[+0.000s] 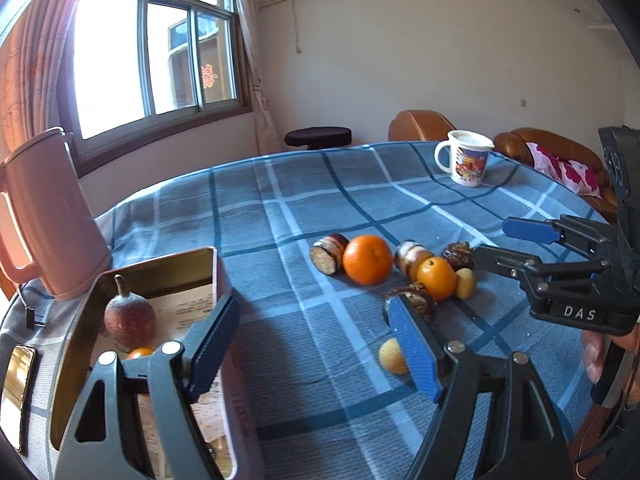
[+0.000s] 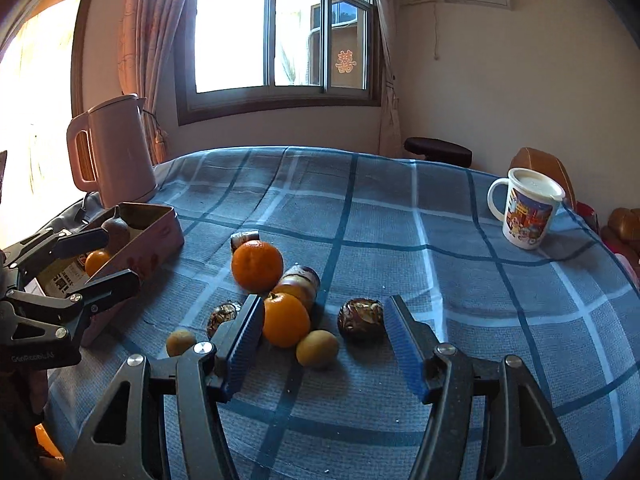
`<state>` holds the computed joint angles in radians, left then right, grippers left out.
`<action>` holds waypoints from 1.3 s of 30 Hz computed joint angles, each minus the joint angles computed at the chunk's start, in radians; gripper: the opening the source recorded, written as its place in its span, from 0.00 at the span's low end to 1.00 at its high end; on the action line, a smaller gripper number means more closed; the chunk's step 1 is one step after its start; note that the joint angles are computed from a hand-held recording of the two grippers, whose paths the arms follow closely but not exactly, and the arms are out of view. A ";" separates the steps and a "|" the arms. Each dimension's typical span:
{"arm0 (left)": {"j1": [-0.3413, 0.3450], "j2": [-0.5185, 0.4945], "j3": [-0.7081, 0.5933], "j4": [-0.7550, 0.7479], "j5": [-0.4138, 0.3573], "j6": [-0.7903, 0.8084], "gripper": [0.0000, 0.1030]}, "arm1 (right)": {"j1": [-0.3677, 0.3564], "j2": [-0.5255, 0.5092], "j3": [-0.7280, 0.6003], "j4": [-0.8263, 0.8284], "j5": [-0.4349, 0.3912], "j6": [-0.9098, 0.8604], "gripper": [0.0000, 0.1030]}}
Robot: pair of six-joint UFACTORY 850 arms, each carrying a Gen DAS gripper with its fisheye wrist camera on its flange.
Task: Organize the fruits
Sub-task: 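Move both open tools back over the remaining fruits, then grasp a small yellow fruit with the left tool while the right tool grasps another yellow fruit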
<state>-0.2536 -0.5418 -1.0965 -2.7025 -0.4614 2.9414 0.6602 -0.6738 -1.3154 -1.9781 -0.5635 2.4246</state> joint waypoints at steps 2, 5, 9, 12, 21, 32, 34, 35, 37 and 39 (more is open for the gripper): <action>-0.008 -0.023 -0.034 0.101 0.050 -0.091 0.77 | -0.006 0.006 0.010 -0.010 0.009 0.020 0.62; -0.018 -0.047 -0.073 0.234 0.117 -0.209 0.76 | -0.009 -0.008 -0.016 0.106 0.044 -0.115 0.62; -0.030 -0.065 -0.102 0.381 0.171 -0.322 0.64 | -0.031 -0.021 -0.037 0.151 0.128 -0.164 0.49; -0.036 -0.068 -0.105 0.450 0.181 -0.367 0.57 | -0.034 -0.035 -0.059 0.205 0.167 -0.247 0.44; -0.052 -0.092 -0.142 0.704 0.233 -0.571 0.56 | -0.048 -0.073 -0.118 0.453 0.246 -0.531 0.39; -0.043 -0.107 -0.167 0.958 0.206 -0.823 0.28 | -0.059 -0.077 -0.125 0.478 0.269 -0.544 0.30; -0.037 -0.103 -0.161 0.926 0.190 -0.794 0.28 | -0.056 -0.072 -0.117 0.433 0.263 -0.500 0.30; -0.034 -0.099 -0.156 0.901 0.180 -0.773 0.28 | -0.055 -0.070 -0.113 0.413 0.259 -0.480 0.30; -0.027 -0.092 -0.145 0.849 0.158 -0.727 0.28 | -0.051 -0.063 -0.102 0.349 0.251 -0.417 0.30; -0.019 -0.084 -0.134 0.782 0.138 -0.670 0.28 | -0.048 -0.056 -0.091 0.284 0.240 -0.354 0.30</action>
